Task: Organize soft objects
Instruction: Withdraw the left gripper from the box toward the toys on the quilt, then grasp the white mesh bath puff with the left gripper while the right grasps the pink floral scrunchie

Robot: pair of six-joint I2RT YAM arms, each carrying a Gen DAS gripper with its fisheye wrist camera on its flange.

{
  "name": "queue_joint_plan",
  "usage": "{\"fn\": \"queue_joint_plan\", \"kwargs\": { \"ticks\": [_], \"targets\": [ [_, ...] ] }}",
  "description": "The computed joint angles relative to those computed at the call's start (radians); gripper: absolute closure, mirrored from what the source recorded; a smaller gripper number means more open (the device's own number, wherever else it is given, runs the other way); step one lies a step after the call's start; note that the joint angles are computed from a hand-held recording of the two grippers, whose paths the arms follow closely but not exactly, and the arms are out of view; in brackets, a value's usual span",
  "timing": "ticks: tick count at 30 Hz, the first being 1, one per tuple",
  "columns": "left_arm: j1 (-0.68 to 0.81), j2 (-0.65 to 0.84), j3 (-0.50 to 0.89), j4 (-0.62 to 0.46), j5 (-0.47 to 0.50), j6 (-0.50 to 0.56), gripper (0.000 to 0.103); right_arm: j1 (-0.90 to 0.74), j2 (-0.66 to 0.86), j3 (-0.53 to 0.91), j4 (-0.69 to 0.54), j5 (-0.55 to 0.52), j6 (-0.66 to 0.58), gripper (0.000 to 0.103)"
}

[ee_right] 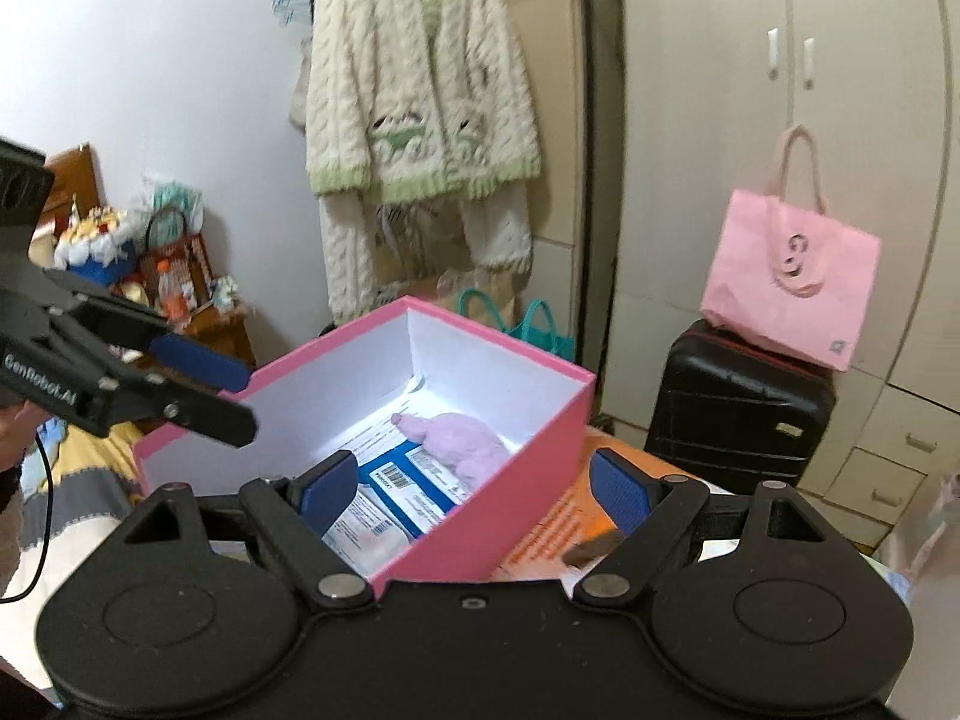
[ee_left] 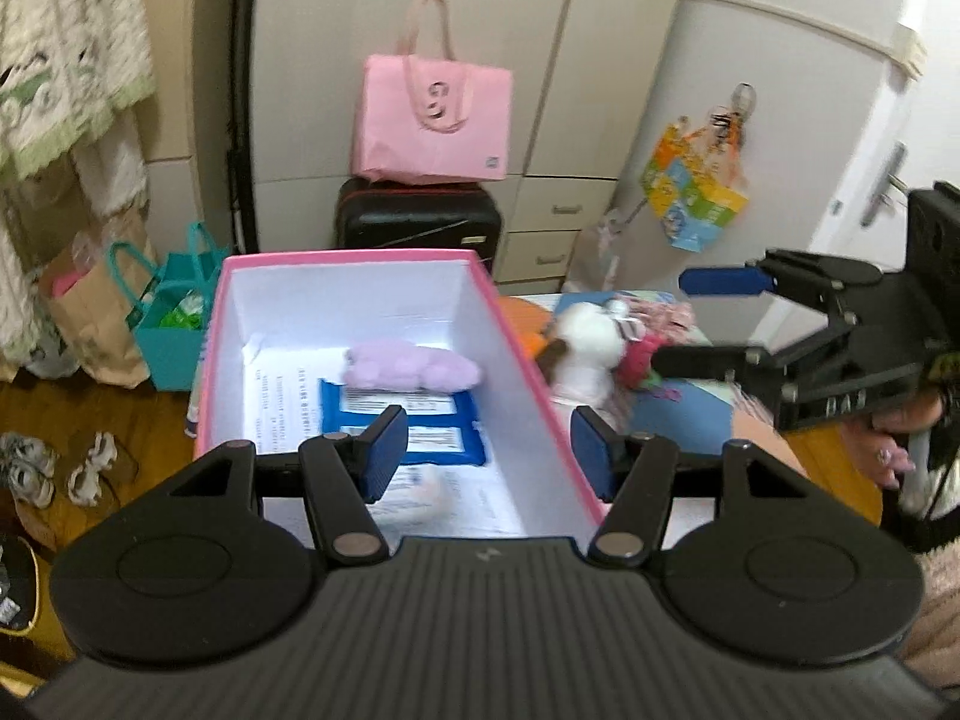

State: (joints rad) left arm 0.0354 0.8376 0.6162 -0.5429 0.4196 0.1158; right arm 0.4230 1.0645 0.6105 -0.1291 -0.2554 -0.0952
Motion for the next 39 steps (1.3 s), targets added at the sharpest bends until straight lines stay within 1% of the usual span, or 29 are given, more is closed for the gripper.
{"fn": "queue_joint_plan", "kwargs": {
  "ticks": [4, 9, 11, 14, 16, 19, 22, 24, 26, 28, 29, 32, 35, 37, 39],
  "targets": [
    [-0.134, -0.097, -0.009, -0.042, -0.076, -0.056, 0.044, -0.096, -0.133, -0.045, -0.031, -0.068, 0.000, 0.015],
    [-0.359, -0.147, -0.020, -0.035, -0.220, -0.153, 0.044, -0.241, -0.243, -0.081, -0.073, -0.196, -0.033, 0.015],
    [-0.463, -0.150, -0.027, -0.022, -0.294, -0.192, 0.044, -0.300, -0.278, -0.100, -0.081, -0.245, -0.052, 0.015],
    [-0.587, -0.132, -0.035, 0.005, -0.383, -0.242, 0.044, -0.403, -0.315, -0.128, -0.088, -0.326, -0.079, 0.015],
    [-0.644, -0.107, -0.042, 0.035, -0.419, -0.268, 0.044, -0.473, -0.323, -0.139, -0.088, -0.377, -0.097, 0.015],
    [-0.723, -0.040, -0.048, 0.098, -0.480, -0.308, 0.044, -0.579, -0.314, -0.152, -0.077, -0.463, -0.119, 0.015],
    [-0.781, 0.038, -0.056, 0.179, -0.538, -0.336, 0.044, -0.653, -0.286, -0.167, -0.037, -0.513, -0.124, 0.014],
    [-0.823, 0.080, -0.068, 0.238, -0.591, -0.349, 0.044, -0.687, -0.270, -0.186, 0.009, -0.519, -0.128, 0.014],
    [-0.870, 0.122, -0.085, 0.310, -0.657, -0.361, 0.044, -0.708, -0.263, -0.218, 0.079, -0.495, -0.123, 0.014],
    [-0.914, 0.175, -0.093, 0.370, -0.730, -0.365, 0.044, -0.717, -0.256, -0.264, 0.186, -0.457, -0.109, 0.014],
    [-0.932, 0.205, -0.098, 0.404, -0.764, -0.370, 0.044, -0.730, -0.242, -0.278, 0.224, -0.463, -0.118, 0.014],
    [-0.975, 0.313, -0.100, 0.506, -0.848, -0.399, 0.044, -0.751, -0.150, -0.297, 0.348, -0.469, -0.104, 0.014],
    [-0.996, 0.429, -0.089, 0.588, -0.898, -0.439, 0.044, -0.762, -0.046, -0.291, 0.446, -0.465, -0.077, 0.014],
    [-1.001, 0.500, -0.086, 0.647, -0.937, -0.455, 0.044, -0.747, 0.024, -0.279, 0.498, -0.423, -0.083, 0.014],
    [-1.016, 0.577, -0.084, 0.721, -1.000, -0.463, 0.044, -0.734, 0.086, -0.272, 0.540, -0.366, -0.116, 0.015]
  ]
}}
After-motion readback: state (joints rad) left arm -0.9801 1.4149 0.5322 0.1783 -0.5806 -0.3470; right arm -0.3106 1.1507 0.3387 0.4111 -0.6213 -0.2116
